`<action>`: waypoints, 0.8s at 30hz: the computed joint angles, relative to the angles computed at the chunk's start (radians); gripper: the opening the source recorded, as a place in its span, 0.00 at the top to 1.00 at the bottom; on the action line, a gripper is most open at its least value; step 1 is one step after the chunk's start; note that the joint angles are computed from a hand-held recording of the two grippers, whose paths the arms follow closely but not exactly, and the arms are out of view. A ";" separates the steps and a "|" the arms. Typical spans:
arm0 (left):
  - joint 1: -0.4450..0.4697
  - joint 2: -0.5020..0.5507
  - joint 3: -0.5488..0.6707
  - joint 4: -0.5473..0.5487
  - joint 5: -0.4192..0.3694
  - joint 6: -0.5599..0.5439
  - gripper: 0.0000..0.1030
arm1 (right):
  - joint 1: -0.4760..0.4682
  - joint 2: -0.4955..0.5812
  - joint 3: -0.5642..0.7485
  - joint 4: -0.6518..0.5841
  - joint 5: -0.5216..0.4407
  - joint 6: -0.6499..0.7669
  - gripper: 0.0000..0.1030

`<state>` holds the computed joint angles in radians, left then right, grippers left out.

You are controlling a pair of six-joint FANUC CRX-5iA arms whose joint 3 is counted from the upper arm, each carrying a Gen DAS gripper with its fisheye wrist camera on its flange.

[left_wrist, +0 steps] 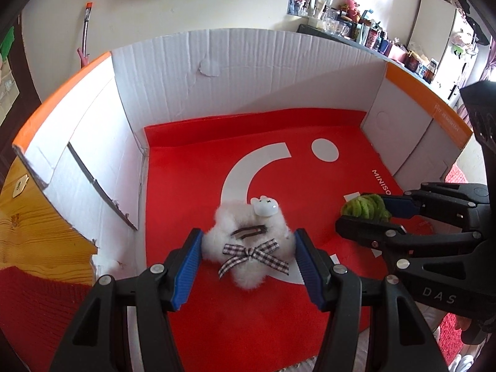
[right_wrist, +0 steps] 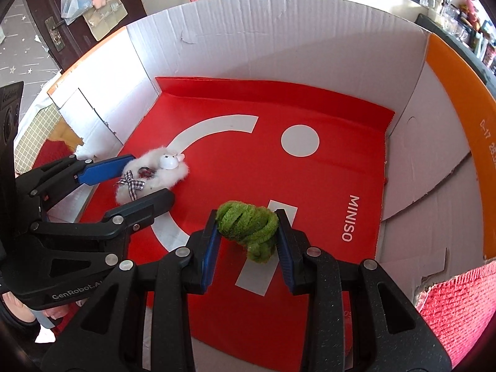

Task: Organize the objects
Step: 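Lower both toys onto the red box floor and open both tools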

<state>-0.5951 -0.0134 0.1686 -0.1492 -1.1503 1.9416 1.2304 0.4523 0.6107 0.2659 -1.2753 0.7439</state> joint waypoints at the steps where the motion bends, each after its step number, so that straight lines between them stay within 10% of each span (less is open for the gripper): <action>1: 0.000 0.001 0.001 0.000 -0.004 -0.002 0.41 | 0.001 -0.002 -0.006 0.007 0.002 0.000 0.69; 24: 0.011 -0.003 0.002 0.015 -0.028 -0.006 0.40 | -0.005 -0.018 -0.043 0.001 0.068 -0.026 0.66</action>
<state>-0.5841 -0.0163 0.1708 -0.1338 -1.1785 1.9360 1.2250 0.4340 0.5676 0.2668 -1.2077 0.7176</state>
